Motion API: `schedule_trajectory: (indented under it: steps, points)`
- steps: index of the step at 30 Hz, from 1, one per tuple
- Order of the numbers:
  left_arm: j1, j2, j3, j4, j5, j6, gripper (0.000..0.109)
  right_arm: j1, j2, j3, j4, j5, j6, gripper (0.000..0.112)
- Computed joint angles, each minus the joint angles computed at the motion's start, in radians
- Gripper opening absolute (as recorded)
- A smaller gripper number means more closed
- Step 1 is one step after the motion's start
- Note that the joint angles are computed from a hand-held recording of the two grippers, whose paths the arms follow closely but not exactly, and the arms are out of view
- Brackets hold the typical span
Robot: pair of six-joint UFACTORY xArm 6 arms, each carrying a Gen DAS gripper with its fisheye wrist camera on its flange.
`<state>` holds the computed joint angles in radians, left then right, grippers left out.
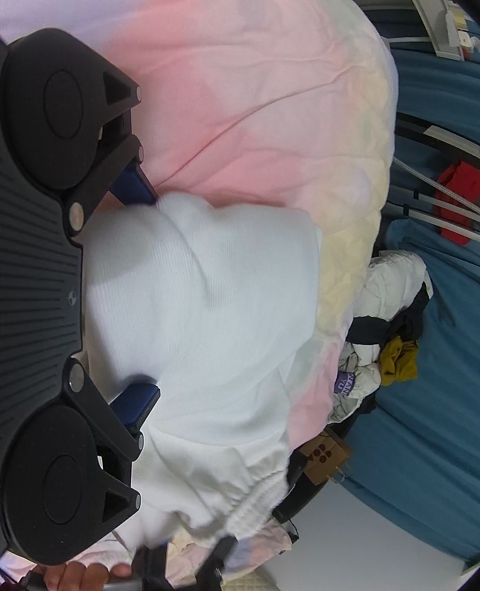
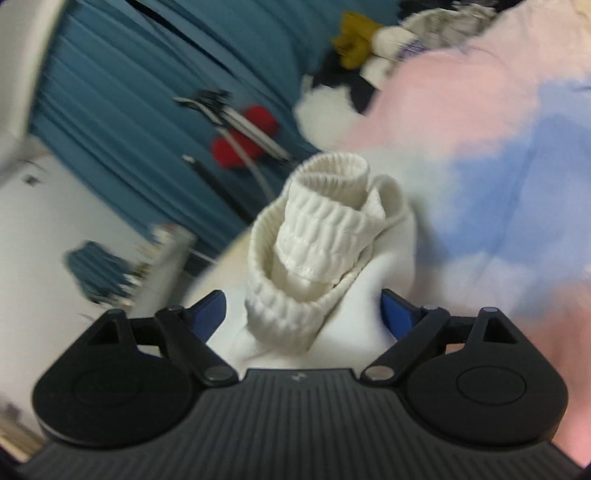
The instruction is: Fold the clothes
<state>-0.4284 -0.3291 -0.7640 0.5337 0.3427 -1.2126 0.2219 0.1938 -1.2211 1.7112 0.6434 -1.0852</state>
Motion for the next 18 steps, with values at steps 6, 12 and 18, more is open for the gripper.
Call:
schedule_trajectory:
  steps: [6,12,18]
  points:
    - [0.012,0.023,0.010,-0.096,-0.058,0.063,0.099,0.035,0.085,-0.060,-0.191,-0.104,0.175,0.091]
    - [0.017,-0.001,0.071,-0.140,-0.143,0.069,0.086,0.077,0.105,-0.074,-0.262,-0.200,0.224,0.088]
    - [0.025,-0.030,0.065,0.073,-0.153,-0.129,0.043,0.141,0.045,-0.036,-0.401,-0.352,0.279,0.050]
